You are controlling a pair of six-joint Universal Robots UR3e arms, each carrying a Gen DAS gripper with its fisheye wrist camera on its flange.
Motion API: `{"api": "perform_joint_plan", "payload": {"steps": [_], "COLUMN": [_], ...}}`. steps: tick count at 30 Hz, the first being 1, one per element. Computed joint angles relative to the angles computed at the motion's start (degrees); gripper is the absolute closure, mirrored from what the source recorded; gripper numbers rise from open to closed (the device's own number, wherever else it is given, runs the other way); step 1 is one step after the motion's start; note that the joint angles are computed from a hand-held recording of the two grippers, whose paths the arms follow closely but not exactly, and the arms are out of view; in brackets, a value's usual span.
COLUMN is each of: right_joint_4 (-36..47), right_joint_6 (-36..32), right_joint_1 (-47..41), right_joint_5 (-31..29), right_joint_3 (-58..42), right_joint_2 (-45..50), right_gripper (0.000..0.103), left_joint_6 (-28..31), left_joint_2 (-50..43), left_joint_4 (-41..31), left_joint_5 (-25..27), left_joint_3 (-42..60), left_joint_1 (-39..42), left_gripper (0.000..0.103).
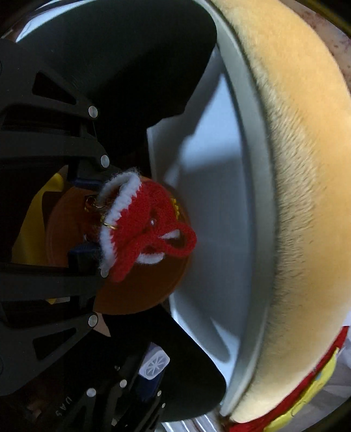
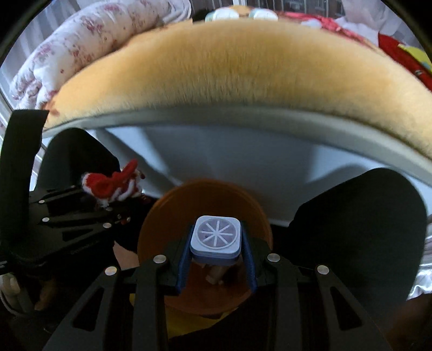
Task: Collect trash
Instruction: 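Carry the square box and knitted hat to the wastebasket and release both, then grasp the white-green lotion bottle with the left gripper while the right gripper grasps the white foam tube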
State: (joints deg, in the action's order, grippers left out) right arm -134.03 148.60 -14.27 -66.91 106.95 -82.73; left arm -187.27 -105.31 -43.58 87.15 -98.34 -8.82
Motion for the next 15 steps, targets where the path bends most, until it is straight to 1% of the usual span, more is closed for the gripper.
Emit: {"api": "perform_joint_plan", "payload": {"steps": [2,3,4,5,6,8,9,10,12,15], "right_joint_4": [0.4,0.8,0.8,0.5,0.1,-1.4,-2.4,-3.2,-4.4,-5.9], "right_joint_6": [0.4,0.4,0.5,0.8,0.4,0.3,0.4,0.7,0.9,1.2], "right_joint_1": [0.8,1.0,1.2,1.4,1.1,1.1,0.9,0.6,-0.4,-3.7], "right_joint_5": [-0.8,-1.0,-1.3,-1.8,-1.2,-1.3,-1.2,-1.0,-0.2,2.6], "right_joint_3": [-1.3,-2.1,-2.4,-2.4,-1.8,-0.7,0.1,0.7,1.8,4.7], "right_joint_2": [1.9,2.7,3.2,3.5,3.1,2.1,1.4,0.9,-0.4,-3.9], "right_gripper": [0.070,0.069,0.065,0.051,0.049,0.048,0.045,0.044,0.044,0.044], "left_joint_6": [0.3,0.4,0.4,0.2,0.3,0.4,0.3,-0.1,-0.2,-0.8], "left_joint_2": [-0.9,-1.2,-1.5,-1.6,-1.5,-1.8,-1.5,-1.3,0.1,2.2], "left_joint_4": [-0.9,-1.7,-2.4,-3.2,-3.4,-4.2,-4.0,-4.1,-3.1,-1.1], "left_joint_5": [0.1,-0.2,-0.2,-0.2,-0.2,0.2,0.9,1.4,1.2,0.6], "left_joint_3": [0.8,1.3,1.6,1.9,1.8,3.0,2.9,3.1,1.8,0.4], "left_joint_1": [0.0,0.2,0.4,0.6,0.8,0.6,0.3,-0.2,0.0,0.2], "left_gripper": [0.070,0.063,0.051,0.046,0.042,0.038,0.036,0.035,0.034,0.034]}}
